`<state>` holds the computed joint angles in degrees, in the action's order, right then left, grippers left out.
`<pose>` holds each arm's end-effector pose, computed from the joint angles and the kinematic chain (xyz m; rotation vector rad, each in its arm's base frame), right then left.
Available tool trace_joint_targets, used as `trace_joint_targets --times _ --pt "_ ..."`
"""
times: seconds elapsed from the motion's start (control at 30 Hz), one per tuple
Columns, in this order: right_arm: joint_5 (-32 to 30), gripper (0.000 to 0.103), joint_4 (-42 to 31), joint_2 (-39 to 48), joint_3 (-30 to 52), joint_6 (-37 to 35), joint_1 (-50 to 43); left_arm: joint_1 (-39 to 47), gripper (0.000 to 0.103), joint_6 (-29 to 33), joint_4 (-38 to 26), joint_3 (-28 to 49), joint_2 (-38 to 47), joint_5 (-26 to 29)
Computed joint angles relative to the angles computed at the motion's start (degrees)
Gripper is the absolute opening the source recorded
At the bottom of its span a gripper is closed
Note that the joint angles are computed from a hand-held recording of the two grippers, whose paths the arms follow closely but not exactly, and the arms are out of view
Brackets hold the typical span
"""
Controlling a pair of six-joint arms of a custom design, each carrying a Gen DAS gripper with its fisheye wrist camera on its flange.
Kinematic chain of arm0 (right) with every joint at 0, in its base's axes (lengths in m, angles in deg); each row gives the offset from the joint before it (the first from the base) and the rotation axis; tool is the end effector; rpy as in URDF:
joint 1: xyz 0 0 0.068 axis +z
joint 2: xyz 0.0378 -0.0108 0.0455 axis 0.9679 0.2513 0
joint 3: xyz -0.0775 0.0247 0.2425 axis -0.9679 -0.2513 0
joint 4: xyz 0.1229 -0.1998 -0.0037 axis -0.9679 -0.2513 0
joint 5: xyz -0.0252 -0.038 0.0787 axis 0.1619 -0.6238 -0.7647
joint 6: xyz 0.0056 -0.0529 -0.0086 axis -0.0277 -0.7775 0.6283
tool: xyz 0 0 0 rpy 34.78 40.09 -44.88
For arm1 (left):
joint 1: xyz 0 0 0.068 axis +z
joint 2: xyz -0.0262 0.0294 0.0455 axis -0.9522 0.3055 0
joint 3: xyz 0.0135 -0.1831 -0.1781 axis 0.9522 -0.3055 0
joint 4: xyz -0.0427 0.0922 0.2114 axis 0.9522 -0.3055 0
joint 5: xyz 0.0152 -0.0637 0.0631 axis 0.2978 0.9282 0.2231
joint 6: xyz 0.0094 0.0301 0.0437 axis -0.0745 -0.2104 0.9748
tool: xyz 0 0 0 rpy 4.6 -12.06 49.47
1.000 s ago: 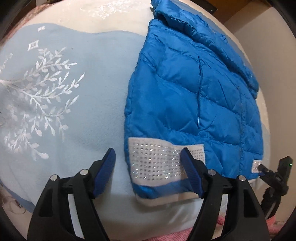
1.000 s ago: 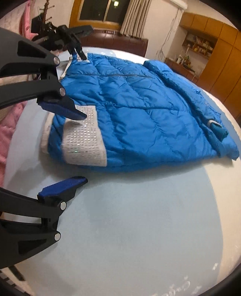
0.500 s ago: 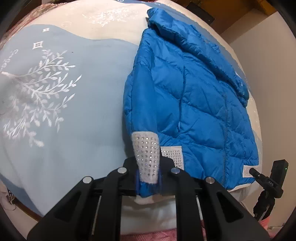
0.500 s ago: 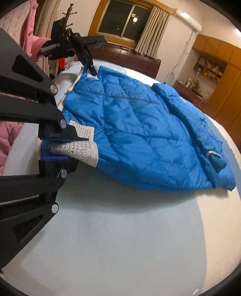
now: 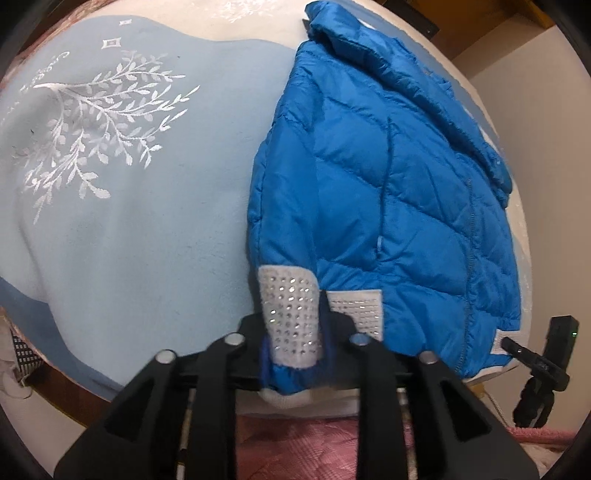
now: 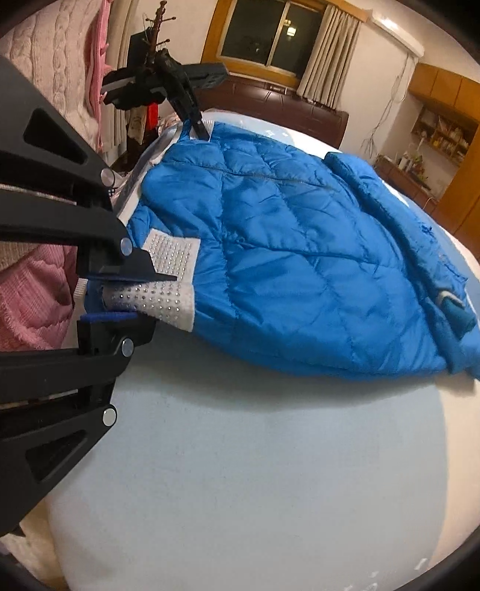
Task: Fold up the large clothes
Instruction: 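Grasp the sequined hem bands with the left and right grippers, then lift the hem with both grippers and fold it toward the collar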
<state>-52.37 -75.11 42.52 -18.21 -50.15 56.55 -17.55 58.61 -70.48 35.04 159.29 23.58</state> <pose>0.2422 -0.0591 0.0232 -0.1387 2.7960 0.9817 0.1534 0.1922 0.0529 -0.4603 2.8044 -0.4413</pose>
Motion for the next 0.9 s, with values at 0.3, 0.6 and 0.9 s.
trace_joint_targets --times 0.3,0.6,0.9 --pt "-0.3 0.034 -5.2 1.3 1.4 -5.6 -2.9 -0.2 0.052 -1.3 -0.6 1.5 1.1 -0.2" --pt "-3.8 0.011 -6.8 1.7 1.2 -8.7 -3.5 -1.4 0.011 -0.5 -3.4 1.2 -2.1 1.4" --pt "-3.5 0.010 -6.2 0.3 -0.5 -7.3 -3.6 0.5 0.011 3.6 -7.0 2.1 -2.8 1.7"
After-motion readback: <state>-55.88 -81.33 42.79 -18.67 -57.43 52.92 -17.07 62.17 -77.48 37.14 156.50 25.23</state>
